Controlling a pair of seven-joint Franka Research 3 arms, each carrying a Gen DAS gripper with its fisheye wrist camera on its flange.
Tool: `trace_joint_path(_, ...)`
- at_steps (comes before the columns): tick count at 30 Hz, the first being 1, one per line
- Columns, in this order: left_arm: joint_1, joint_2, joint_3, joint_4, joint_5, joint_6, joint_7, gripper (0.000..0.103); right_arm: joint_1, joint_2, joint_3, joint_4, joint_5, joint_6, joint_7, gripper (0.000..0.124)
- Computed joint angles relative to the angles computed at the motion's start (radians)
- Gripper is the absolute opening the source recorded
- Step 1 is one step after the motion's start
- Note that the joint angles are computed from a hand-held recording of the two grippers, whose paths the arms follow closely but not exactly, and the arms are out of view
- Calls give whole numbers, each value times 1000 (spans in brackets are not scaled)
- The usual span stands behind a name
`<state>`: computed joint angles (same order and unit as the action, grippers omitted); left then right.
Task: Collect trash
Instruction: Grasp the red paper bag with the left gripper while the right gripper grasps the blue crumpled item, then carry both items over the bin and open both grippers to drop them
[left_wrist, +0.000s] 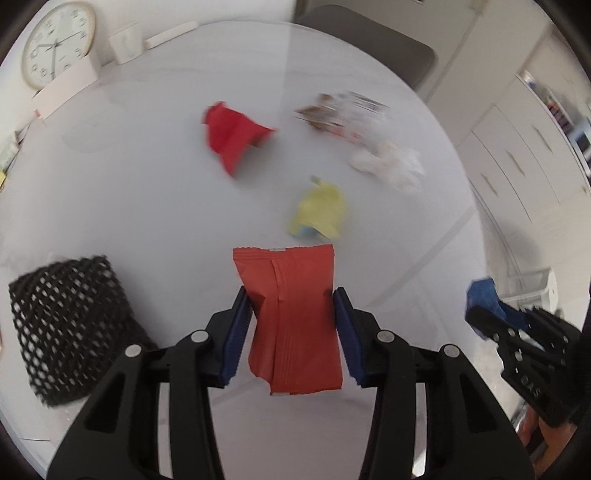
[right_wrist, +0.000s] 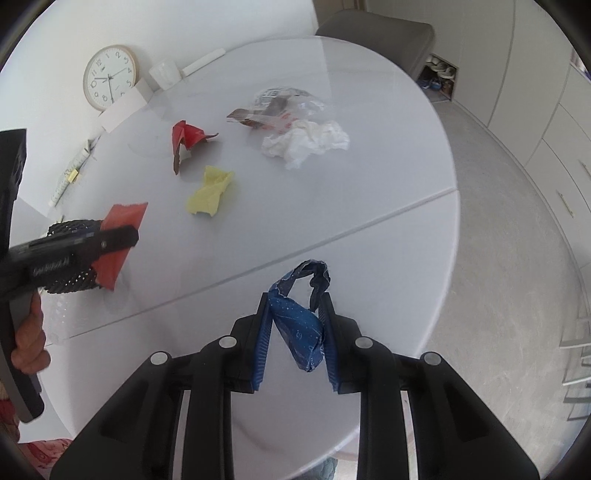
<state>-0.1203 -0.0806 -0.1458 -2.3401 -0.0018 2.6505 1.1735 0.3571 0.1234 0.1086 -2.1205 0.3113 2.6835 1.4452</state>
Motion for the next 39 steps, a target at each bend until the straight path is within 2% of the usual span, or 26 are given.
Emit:
trace_joint_path(7, -130, -63, -55, -42, -109, -16, 106, 44, -25, -186, -18, -224, 27, 46, 41, 26)
trace_joint_path(18, -276, -3, -134, 16, -156, -44, 143, 44, -95, -450, -46, -520, 26, 52, 130, 26)
trace_joint_path(24, -303, 38, -159, 54, -133, -54, 104, 44, -120, -534, -64, -594, 29, 41, 120, 26)
trace_joint_path(30, -308, 82, -171, 93, -112, -62, 83, 45, -126, -565, -86, -617, 47, 33, 77, 26)
trace_joint_path(34, -309, 91, -177, 104, -96, -73, 64, 55, -127, -573, -93, -622, 62, 29, 49, 26)
trace_joint_path(39, -306, 91, -177, 102, -88, -66, 51, 59, -129, -586, -90, -631, 74, 21, 36, 26)
